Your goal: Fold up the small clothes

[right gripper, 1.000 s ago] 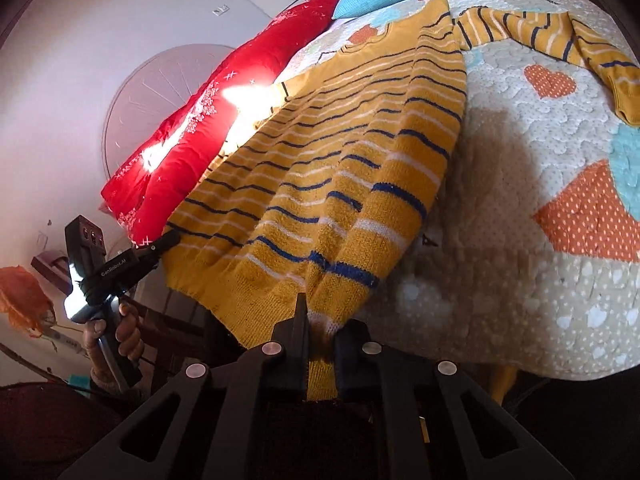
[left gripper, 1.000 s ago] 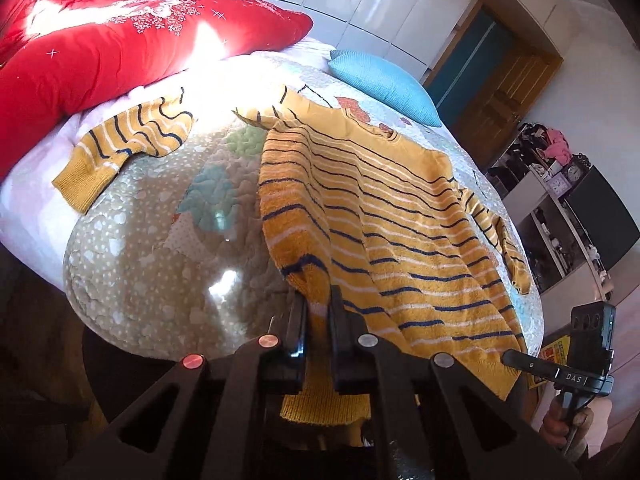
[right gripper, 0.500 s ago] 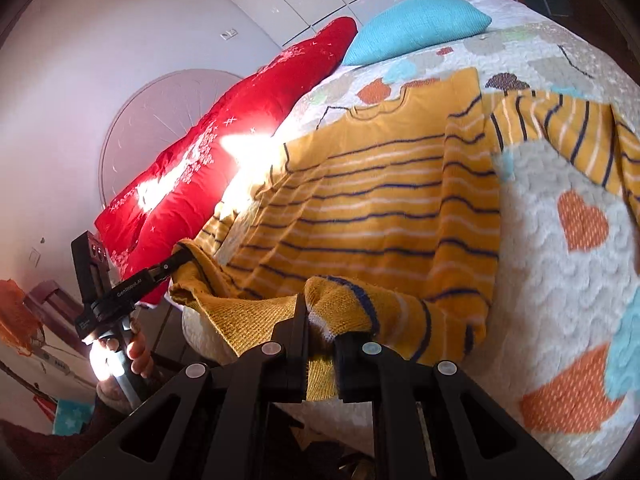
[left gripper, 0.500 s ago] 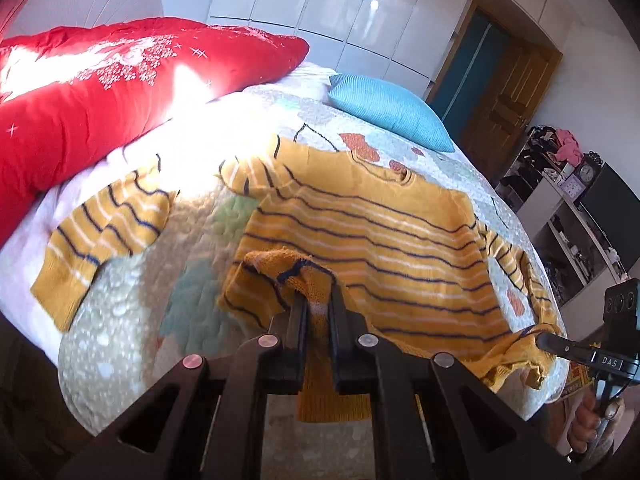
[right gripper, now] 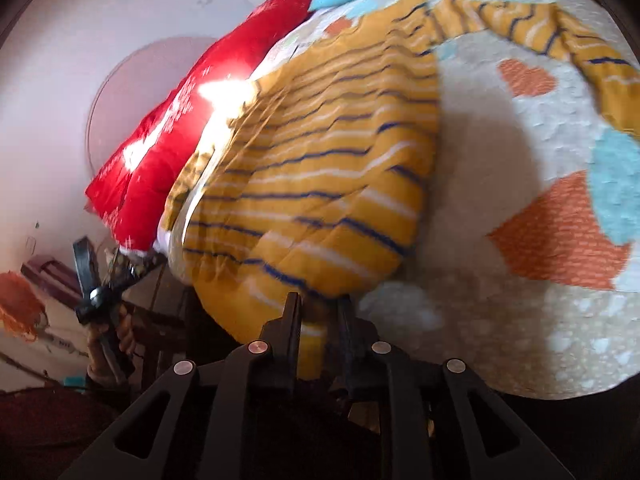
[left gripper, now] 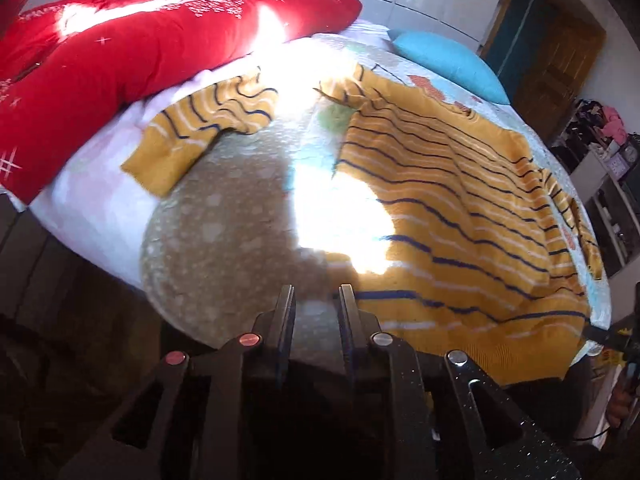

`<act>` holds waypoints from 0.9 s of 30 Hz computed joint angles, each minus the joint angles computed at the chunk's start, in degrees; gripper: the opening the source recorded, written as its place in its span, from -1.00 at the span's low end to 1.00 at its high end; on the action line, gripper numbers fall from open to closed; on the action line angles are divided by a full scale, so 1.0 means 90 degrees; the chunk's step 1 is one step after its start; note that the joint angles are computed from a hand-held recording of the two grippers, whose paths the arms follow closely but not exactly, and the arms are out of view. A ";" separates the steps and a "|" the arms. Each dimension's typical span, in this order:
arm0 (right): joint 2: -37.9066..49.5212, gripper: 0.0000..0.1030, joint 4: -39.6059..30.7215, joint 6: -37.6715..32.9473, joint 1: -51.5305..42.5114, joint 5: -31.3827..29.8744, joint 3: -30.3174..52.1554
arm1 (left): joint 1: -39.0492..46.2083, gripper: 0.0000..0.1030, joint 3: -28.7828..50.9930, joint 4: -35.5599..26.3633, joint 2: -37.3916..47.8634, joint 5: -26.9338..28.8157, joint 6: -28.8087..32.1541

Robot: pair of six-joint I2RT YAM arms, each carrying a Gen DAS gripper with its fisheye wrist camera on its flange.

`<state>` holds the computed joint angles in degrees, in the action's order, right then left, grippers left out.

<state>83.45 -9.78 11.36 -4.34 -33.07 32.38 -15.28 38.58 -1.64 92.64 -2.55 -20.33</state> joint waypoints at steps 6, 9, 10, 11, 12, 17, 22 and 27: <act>-0.0764 0.10 0.0567 0.0053 -0.1424 0.2424 -0.0048 | 0.0025 0.07 -0.0105 0.0103 -0.0671 -0.0278 -0.0169; -0.0015 0.10 0.1073 -0.0389 -0.1447 0.3072 0.0376 | -0.0196 0.13 0.0463 0.0090 -0.0173 -0.0234 -0.0257; 0.0252 0.10 0.1276 -0.0570 -0.1336 0.3272 0.0496 | -0.0308 0.13 0.0718 0.0035 0.0067 -0.0175 -0.0270; 0.0525 0.10 0.1465 -0.0753 -0.1233 0.3383 0.0604 | -0.0442 0.13 0.0935 -0.0003 0.0270 -0.0135 -0.0279; 0.0777 0.10 0.1660 -0.1004 -0.1227 0.3437 0.0655 | -0.0592 0.13 0.1129 -0.0030 0.0445 -0.0130 -0.0287; 0.2196 -0.89 0.2108 -0.2021 -0.0650 0.5085 0.1246 | -0.1325 0.13 0.1995 -0.0154 0.1136 -0.0320 -0.0145; 0.1580 -0.91 0.1366 -0.1522 -0.2269 0.3629 0.1988 | -0.1690 0.13 0.2509 -0.0221 0.1398 -0.0451 0.0010; 0.1831 -0.91 0.0041 -0.0283 -0.4096 0.2310 0.3796 | -0.1767 0.13 0.2654 -0.0163 0.1465 -0.0284 -0.0033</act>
